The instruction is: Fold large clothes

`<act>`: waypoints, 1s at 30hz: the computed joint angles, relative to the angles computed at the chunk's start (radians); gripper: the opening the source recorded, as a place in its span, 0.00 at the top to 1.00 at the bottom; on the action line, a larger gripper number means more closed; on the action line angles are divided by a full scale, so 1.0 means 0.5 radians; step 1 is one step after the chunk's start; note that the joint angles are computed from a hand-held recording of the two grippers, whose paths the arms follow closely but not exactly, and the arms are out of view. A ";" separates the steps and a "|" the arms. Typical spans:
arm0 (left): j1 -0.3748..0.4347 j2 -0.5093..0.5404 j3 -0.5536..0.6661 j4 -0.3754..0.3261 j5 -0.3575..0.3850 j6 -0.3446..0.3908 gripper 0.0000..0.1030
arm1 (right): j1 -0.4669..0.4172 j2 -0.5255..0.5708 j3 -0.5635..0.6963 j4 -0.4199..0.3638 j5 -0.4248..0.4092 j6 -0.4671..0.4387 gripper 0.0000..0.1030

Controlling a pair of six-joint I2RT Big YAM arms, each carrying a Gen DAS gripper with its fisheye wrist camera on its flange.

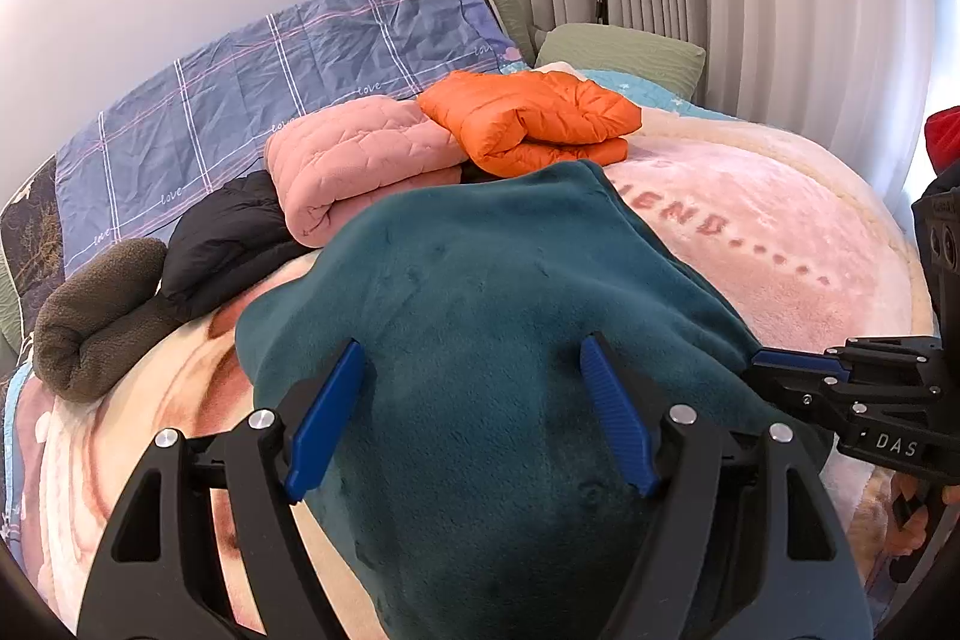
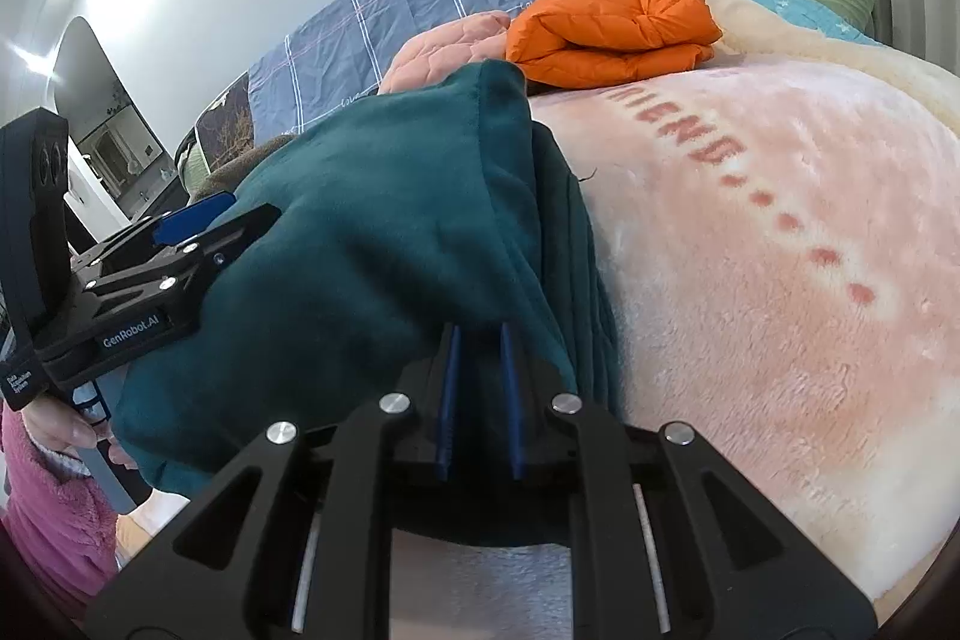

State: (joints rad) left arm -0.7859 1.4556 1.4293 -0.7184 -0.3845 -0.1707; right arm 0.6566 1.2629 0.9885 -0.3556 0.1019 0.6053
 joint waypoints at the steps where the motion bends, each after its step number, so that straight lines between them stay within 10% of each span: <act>1: 0.002 -0.005 -0.006 0.005 0.003 0.000 0.28 | -0.007 -0.020 -0.018 0.024 -0.022 0.016 0.85; 4: 0.007 -0.015 -0.019 0.014 0.016 0.001 0.28 | -0.048 -0.088 -0.067 0.070 -0.098 0.124 0.79; 8: 0.006 -0.014 -0.018 0.013 0.009 0.002 0.28 | -0.066 -0.303 -0.200 0.136 -0.176 0.406 0.16; 12: 0.015 -0.024 -0.025 0.010 0.019 0.001 0.28 | -0.062 -0.384 -0.265 0.054 -0.165 0.558 0.16; 18: 0.019 -0.028 -0.026 0.007 0.008 0.012 0.28 | -0.205 -0.272 -0.454 0.471 -0.794 1.331 0.11; 30: 0.024 -0.033 -0.030 0.012 0.017 0.014 0.28 | -0.231 0.055 -0.163 0.315 -0.677 1.655 0.02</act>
